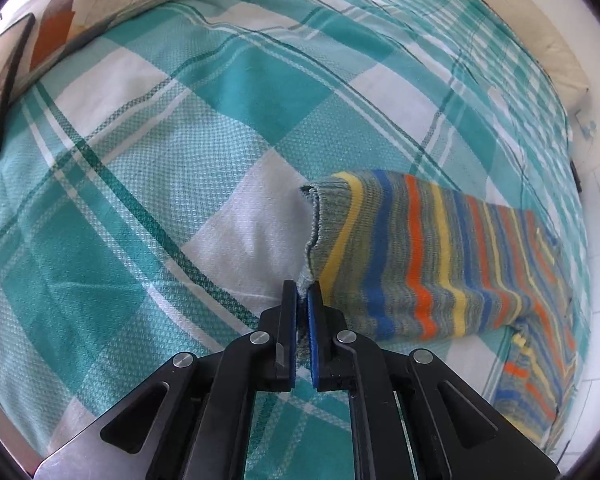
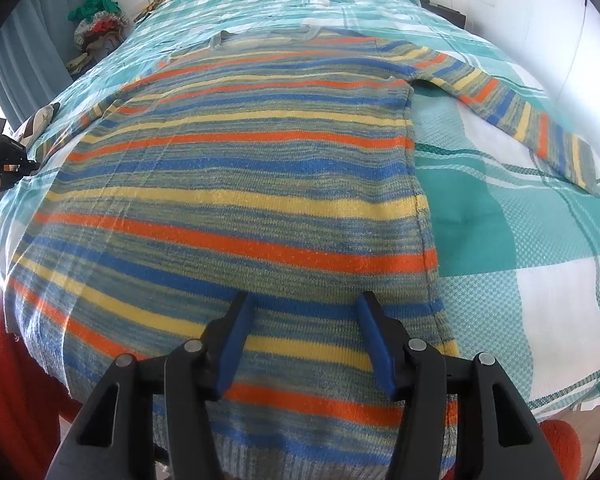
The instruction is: Fold small clothes
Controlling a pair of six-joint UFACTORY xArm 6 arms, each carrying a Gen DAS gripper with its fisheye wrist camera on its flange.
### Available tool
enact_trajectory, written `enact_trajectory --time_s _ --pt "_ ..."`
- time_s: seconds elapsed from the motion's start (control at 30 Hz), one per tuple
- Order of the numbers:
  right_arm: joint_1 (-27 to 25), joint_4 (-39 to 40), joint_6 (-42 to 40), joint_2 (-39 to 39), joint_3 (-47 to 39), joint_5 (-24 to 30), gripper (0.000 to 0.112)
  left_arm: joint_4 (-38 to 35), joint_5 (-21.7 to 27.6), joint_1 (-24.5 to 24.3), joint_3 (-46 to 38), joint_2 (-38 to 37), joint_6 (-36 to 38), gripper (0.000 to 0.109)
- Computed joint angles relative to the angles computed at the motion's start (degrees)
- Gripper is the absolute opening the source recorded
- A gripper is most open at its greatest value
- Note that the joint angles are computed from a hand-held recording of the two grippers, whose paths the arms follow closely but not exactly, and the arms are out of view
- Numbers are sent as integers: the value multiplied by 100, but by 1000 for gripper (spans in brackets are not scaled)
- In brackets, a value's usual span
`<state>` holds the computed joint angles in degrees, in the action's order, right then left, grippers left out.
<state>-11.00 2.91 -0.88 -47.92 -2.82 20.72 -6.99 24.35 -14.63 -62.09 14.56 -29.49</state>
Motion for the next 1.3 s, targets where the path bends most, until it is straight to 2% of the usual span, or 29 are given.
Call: enact_trajectory --time_s 0.13,0.17,0.23,0.27,0.3,0.37,0.4,0.53,0.63,0.7,0.77,0.8,0.9,0.97,1.03,1.1,1.2,1.3 --pt "0 -23 14 23 9 -56 55 -196 -38 77 264 -218 38 8" --pt "1 -46 37 31 -3 -42 55 -117 -4 92 334 -295 -51 12" --pt "6 -59 77 40 -11 -36 55 167 12 100 520 -509 -285 34" --pt "9 -41 85 39 -7 -45 55 359 -34 91 621 -631 -446 49" --pt "9 0 67 39 -3 -55 56 668 -103 76 710 -751 -710 58" --pt "12 119 -2 50 -18 -49 58 1115 -209 10 745 -885 -1047 63" --pt "21 146 -11 64 -30 -42 60 1092 -295 -44 709 -895 -1013 63" --pt "87 -121 248 147 -83 -27 65 620 -470 -355 218 -597 -445 70" --pt "98 -228 343 196 -115 -19 66 525 -420 -536 -428 -46 -36 83" --pt "92 -192 303 216 -117 -35 66 437 -101 -542 -900 395 153 84" --pt "90 -199 296 221 -122 -31 67 725 442 -411 -1259 801 -171 83" --pt "84 -185 269 233 -128 -32 67 808 536 -323 -1269 903 -300 83" --pt "77 -146 222 246 -134 -43 67 1157 67 -98 -694 637 -520 84" --pt "76 -157 239 228 -93 -106 67 1226 1 29 -386 402 -405 84" --pt "86 -232 297 241 -53 -198 68 1669 -23 157 -32 120 -708 84" --pt "97 -289 336 250 -44 -229 69 1807 -147 253 397 -216 -849 84" --pt "100 -232 299 248 -49 -219 70 1707 -463 232 1129 -814 -892 84" --pt "107 -165 276 250 -56 -216 71 1020 -829 -29 1829 -1411 -446 86"
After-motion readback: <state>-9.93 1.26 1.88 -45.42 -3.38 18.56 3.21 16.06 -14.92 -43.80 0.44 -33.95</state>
